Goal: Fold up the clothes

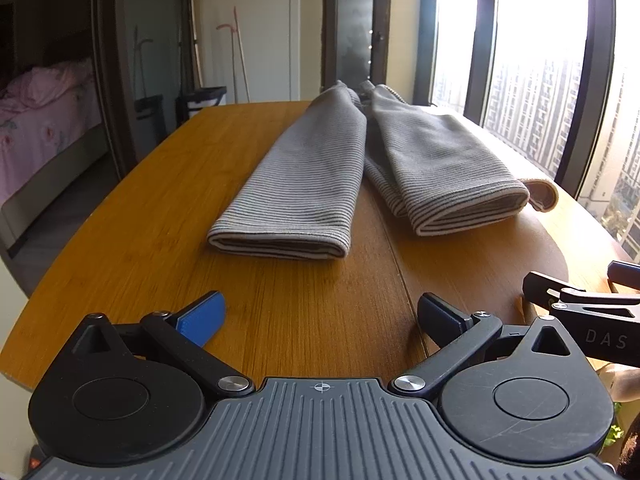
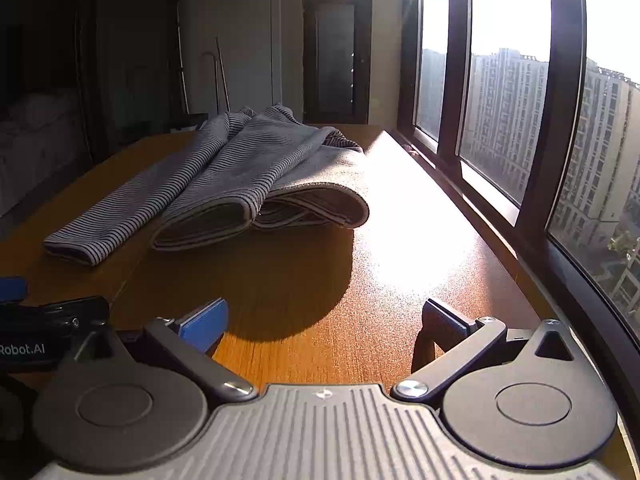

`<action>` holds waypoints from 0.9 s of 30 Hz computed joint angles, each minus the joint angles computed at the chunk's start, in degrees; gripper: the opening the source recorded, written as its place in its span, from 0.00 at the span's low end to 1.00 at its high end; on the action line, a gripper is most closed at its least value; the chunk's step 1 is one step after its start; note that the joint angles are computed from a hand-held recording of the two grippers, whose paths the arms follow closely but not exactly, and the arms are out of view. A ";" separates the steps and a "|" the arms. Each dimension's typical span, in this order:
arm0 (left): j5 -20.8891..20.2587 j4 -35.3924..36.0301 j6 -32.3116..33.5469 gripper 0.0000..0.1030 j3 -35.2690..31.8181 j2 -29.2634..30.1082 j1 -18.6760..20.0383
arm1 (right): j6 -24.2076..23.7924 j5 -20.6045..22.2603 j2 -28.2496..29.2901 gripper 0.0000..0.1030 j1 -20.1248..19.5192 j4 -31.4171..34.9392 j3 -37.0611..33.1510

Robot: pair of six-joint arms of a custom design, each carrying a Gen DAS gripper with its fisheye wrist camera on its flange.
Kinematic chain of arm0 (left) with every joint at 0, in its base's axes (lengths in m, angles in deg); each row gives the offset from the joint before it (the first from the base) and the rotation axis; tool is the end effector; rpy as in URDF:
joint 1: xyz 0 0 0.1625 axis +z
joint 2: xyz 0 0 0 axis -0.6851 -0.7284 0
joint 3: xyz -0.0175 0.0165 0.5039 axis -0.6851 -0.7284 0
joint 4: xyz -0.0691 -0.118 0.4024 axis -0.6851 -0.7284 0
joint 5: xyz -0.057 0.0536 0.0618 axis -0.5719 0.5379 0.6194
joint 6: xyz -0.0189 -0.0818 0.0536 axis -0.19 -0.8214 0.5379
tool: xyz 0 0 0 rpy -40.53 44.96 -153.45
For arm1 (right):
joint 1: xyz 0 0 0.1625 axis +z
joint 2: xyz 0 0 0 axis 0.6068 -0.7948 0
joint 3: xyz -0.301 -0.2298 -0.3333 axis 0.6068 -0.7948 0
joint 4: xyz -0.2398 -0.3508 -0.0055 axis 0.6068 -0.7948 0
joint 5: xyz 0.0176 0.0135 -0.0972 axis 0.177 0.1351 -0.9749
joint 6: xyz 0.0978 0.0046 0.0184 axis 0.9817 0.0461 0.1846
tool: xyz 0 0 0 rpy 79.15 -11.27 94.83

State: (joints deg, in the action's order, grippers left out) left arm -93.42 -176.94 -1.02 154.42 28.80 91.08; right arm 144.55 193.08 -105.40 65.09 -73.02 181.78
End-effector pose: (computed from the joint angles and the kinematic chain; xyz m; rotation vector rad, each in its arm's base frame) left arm -0.1202 -0.4264 0.1770 0.9161 2.2952 -0.9048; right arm 0.1339 -0.3266 0.1080 0.1274 -1.9430 1.2385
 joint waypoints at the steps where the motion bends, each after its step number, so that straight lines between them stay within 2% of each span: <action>1: -0.32 0.62 -0.61 1.00 -0.08 -0.26 0.05 | 0.04 0.10 0.04 1.00 0.08 -0.13 0.02; 8: -0.54 0.37 -0.51 1.00 -0.51 0.06 0.24 | 0.35 0.78 0.40 1.00 0.66 -1.14 0.20; 10: -0.39 1.03 -0.64 1.00 -0.56 -0.23 0.21 | 0.55 -0.42 0.34 1.00 -0.02 0.32 -0.20; 14: -0.33 -0.35 -0.21 1.00 -0.19 0.21 0.15 | -0.88 -0.72 1.46 1.00 0.54 -3.54 0.96; 22: 0.21 -1.55 0.02 1.00 -0.11 0.91 -0.20 | -0.78 1.18 2.31 1.00 2.08 -5.42 1.23; 27: 0.22 -2.61 0.35 1.00 0.10 1.29 -0.33 | -0.77 0.79 2.19 1.00 1.77 -5.41 1.16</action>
State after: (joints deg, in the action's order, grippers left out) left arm -93.21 -179.55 -0.67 154.53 30.09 90.75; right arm 143.79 193.87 -103.20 66.86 -78.43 182.94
